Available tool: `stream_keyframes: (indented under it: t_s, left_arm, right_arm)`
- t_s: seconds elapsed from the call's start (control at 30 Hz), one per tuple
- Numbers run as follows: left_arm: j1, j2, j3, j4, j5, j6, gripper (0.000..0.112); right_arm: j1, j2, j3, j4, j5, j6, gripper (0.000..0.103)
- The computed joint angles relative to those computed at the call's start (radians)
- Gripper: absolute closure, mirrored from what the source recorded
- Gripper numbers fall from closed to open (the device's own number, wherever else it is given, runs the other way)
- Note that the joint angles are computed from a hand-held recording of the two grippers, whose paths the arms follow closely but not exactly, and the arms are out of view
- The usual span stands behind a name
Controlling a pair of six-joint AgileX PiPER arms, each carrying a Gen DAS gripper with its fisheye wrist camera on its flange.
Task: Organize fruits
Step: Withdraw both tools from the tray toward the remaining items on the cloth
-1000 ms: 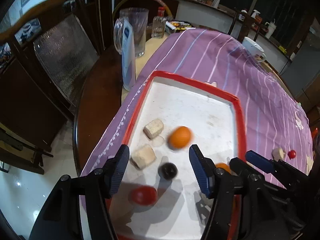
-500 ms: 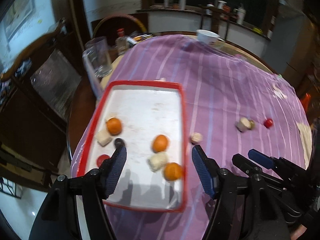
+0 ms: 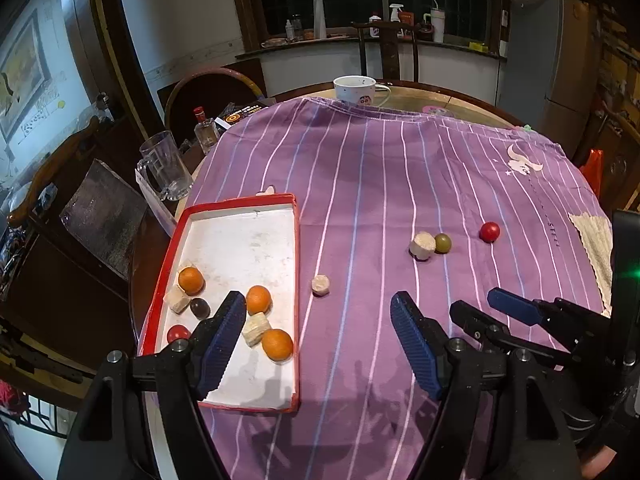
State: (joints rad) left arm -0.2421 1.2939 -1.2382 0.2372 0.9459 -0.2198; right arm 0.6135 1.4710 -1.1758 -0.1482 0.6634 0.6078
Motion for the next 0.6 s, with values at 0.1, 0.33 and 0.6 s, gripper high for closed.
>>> stream_keyframes:
  t_s: [0.1,0.33,0.6]
  left_arm:
    - [-0.021,0.01,-0.002,0.014,0.011,-0.03,0.038]
    - [-0.033,0.028,0.016,0.014,0.02,-0.067,0.038]
    - [-0.041,0.051,0.02,-0.007,0.018,-0.069,0.038]
  right_arm:
    - [-0.024,-0.012,0.015,0.034,-0.006,-0.046,0.054]
    - [-0.05,-0.008,0.037,0.095,-0.011,-0.114,0.054]
    - [-0.077,-0.006,0.063,0.132,-0.017,-0.151,0.054]
